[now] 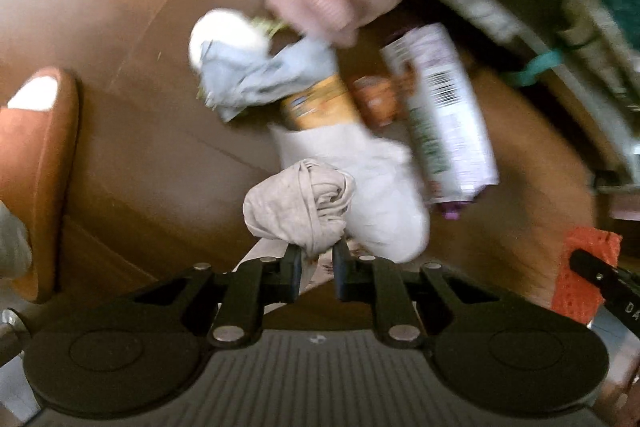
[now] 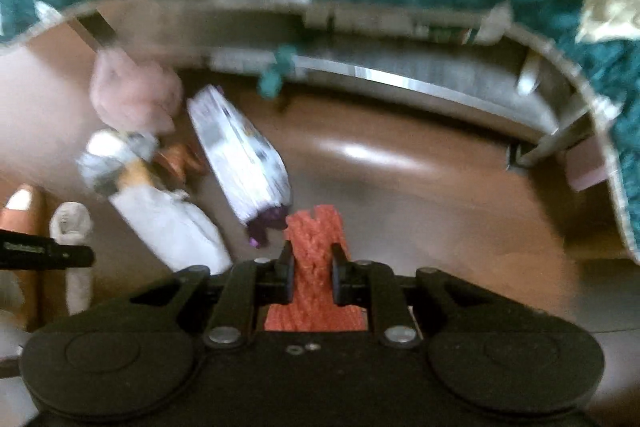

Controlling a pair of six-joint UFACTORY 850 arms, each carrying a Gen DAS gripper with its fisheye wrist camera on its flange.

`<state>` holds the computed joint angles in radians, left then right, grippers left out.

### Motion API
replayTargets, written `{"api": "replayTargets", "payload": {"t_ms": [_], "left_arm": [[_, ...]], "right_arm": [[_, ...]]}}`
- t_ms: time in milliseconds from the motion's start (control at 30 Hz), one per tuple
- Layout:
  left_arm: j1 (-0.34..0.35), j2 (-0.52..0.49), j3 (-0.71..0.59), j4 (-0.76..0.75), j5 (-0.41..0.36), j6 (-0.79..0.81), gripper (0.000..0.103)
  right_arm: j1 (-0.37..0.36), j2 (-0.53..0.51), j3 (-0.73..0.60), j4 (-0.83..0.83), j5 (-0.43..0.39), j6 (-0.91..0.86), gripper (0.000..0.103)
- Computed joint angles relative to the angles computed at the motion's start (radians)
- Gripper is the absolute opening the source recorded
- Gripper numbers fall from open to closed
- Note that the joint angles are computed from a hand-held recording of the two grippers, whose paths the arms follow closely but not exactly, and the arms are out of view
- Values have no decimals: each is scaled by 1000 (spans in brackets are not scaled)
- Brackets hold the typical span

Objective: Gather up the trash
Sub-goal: 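Grasp the white tissue with the left tool while the right tool grasps the orange mesh net, then lift the tissue and mesh net and carry them over the wastebasket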

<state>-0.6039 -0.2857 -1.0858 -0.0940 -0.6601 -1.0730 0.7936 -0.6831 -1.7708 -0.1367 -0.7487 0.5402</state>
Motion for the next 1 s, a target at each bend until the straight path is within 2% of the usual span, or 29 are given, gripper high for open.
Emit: {"api": "replayTargets", "payload": {"t_ms": [167,500,767,1000], "left_arm": [[-37,64,-51,87,-18,-59,15],[-125,222,-133,357,-122,-161,15],[-202,292,-260,532,-177,-218,15],[-262,287,-423,695,-221,-242,15]], "right_arm": [[29,108,30,-60,16,91,15],[99,282,24,-176,63,137,15],[166,364,-30,-350,64,216,15],[201,380,-133,-487,49,258,15]]}}
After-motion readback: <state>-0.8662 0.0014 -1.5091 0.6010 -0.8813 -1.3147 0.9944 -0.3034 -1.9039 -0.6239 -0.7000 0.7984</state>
